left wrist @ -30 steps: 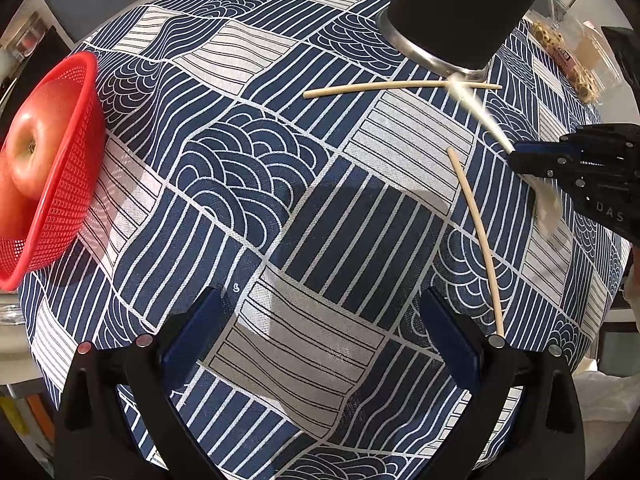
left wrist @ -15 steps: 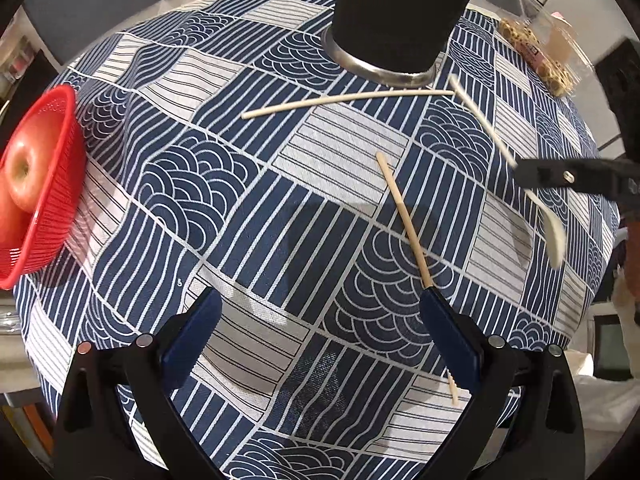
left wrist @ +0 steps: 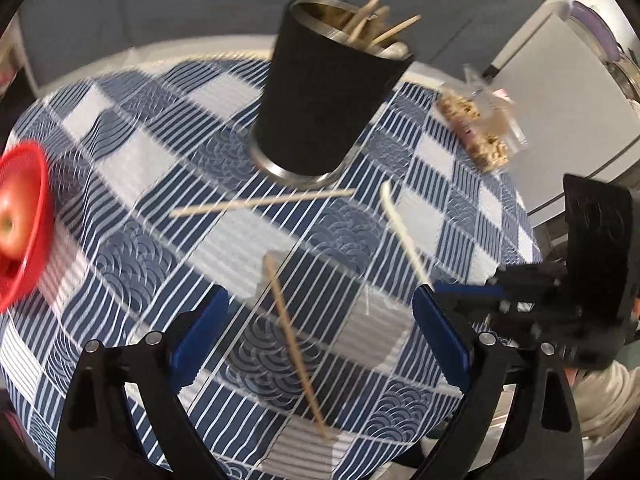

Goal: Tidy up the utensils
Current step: 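Lift the spoon upright and carry it over the black holder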

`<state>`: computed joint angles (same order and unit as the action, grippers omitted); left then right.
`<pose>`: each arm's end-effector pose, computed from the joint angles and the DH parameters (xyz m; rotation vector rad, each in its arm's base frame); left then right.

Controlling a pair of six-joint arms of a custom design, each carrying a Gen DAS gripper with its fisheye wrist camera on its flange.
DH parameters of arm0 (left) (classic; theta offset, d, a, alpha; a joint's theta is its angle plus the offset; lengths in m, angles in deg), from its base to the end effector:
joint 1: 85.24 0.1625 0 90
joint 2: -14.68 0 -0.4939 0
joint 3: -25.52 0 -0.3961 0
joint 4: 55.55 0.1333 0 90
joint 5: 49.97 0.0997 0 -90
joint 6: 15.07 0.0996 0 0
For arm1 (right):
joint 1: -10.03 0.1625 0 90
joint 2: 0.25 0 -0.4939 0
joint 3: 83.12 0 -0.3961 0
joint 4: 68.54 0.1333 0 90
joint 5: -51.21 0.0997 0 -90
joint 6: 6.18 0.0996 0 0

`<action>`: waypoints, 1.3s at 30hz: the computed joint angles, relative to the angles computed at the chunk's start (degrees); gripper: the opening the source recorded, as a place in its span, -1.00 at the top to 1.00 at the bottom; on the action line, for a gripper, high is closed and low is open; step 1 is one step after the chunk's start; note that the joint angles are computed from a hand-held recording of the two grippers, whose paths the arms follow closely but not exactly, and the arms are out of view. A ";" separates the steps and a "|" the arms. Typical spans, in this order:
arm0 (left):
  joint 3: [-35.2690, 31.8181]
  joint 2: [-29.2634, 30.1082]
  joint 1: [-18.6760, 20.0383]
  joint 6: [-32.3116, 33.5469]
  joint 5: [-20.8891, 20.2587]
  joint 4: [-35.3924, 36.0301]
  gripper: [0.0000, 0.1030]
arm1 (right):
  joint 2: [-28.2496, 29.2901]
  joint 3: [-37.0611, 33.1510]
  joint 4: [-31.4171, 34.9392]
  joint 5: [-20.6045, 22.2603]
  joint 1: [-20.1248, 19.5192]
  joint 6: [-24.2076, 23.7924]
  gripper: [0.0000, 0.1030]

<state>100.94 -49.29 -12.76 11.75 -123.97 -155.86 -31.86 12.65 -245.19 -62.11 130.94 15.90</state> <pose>-0.0583 -0.7185 0.4300 1.0845 2.6510 0.0610 0.4506 -0.5698 0.0185 0.1029 -2.8530 0.7702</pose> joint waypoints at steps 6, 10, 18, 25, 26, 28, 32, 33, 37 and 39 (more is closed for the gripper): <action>-0.54 0.31 -3.09 0.88 -1.89 0.43 -0.58 | -0.83 -0.27 -1.72 -3.71 2.38 -4.65 0.87; -1.47 0.75 -4.61 0.95 -2.97 2.11 -0.30 | -1.40 0.61 -4.62 -5.10 3.12 -6.82 0.87; -0.08 0.15 -6.90 0.91 -4.44 0.17 0.62 | -2.07 -0.09 -5.10 -8.28 3.78 -11.86 0.87; -6.10 2.44 -8.48 0.11 -4.60 1.41 0.71 | -1.80 -4.66 -3.94 -10.89 4.20 -18.96 0.87; -7.05 2.94 -8.72 0.30 -4.38 1.45 0.71 | -1.68 -5.90 -3.61 -11.33 4.10 -20.59 0.87; -10.22 4.54 -9.14 0.83 -4.59 1.78 0.70 | -1.45 -7.53 -3.71 -11.61 3.84 -22.89 0.87; -16.23 7.77 -9.28 1.49 -4.95 2.64 0.70 | -1.04 -11.14 -4.12 -10.33 2.60 -27.52 0.87; -18.00 8.91 -9.30 1.66 -4.50 2.78 0.70 | -0.70 -12.19 -4.32 -9.96 2.23 -28.83 0.86; -23.83 12.56 -9.13 2.20 -3.41 4.58 0.70 | 0.82 -16.18 -3.58 -9.48 0.93 -32.63 0.87; -27.27 14.54 -8.81 2.55 -3.62 5.90 0.70 | 1.90 -18.75 -2.41 -9.95 0.39 -34.20 0.86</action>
<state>73.67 -34.75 -21.57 14.30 -127.58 -149.96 -29.97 -6.10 -247.61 -72.07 131.33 -18.30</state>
